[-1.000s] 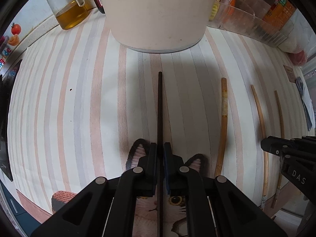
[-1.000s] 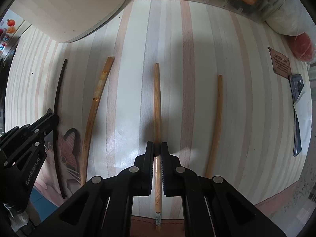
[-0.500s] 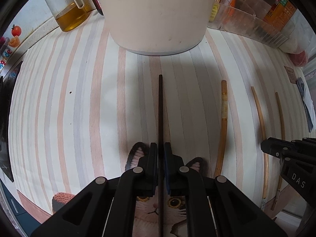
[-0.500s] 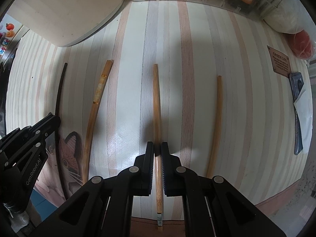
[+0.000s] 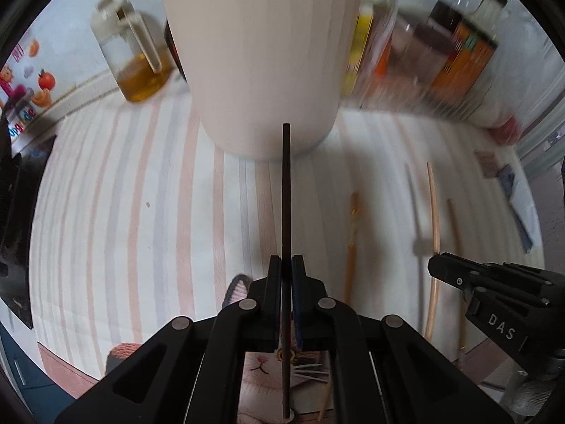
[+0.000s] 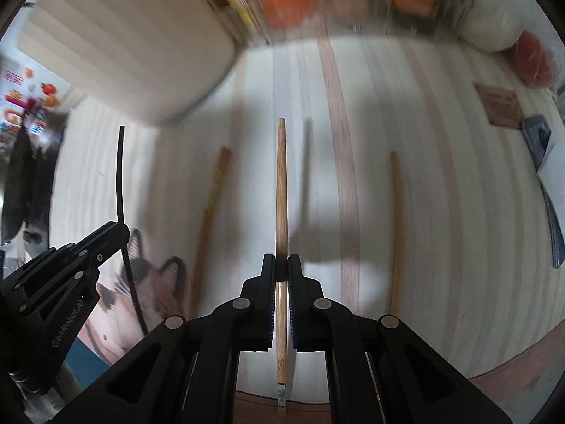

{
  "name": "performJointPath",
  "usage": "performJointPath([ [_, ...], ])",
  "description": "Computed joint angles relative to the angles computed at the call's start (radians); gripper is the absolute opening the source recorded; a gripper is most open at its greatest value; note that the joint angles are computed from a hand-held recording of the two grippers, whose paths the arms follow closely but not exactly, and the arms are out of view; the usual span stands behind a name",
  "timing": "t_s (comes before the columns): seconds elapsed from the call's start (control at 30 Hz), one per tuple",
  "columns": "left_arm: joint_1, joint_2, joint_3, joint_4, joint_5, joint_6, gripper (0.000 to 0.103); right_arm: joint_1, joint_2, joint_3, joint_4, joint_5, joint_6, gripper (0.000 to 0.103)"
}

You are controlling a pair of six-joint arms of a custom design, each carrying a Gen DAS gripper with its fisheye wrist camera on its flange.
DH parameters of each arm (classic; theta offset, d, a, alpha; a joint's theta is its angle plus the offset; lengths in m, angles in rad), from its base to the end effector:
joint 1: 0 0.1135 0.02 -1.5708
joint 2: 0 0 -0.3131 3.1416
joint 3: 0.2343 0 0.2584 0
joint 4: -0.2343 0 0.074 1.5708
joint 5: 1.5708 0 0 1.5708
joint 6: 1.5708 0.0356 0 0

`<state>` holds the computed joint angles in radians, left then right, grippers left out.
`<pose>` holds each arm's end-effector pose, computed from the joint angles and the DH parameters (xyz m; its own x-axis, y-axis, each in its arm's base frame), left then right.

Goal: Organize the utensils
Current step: 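Lift both held chopsticks and lower them into the cream holder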

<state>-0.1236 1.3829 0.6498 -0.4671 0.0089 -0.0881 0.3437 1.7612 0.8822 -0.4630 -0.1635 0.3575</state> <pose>0.2263 -0.0284 0.1953 -0.9325 0.0272 -0.3600 0.0446 0.9982 -0.0401 0.2904 0.1101 0.1594 -0.9875 0.0133 -0.1570 -0.0231 0.9734 0.2279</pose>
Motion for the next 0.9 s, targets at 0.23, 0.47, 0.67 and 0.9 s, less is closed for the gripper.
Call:
performJointPath([
  [0.23, 0.049, -0.147, 0.074, -0.104, 0.042, 0.016, 0.003, -0.043, -0.175, -0.008, -0.002, -0.008, -0.022, 0.006],
  [0.47, 0.093, -0.240, 0.285, -0.206, 0.118, 0.011, 0.002, -0.082, -0.281, 0.138, -0.052, -0.026, -0.035, 0.006],
  [0.67, 0.132, -0.181, 0.561, -0.254, 0.178, 0.004, 0.002, -0.103, -0.262, 0.422, -0.118, -0.058, -0.039, 0.006],
  [0.9, 0.190, -0.013, 0.851, -0.274, 0.178, 0.034, 0.002, -0.091, -0.039, 0.881, -0.182, -0.020, -0.056, 0.006],
])
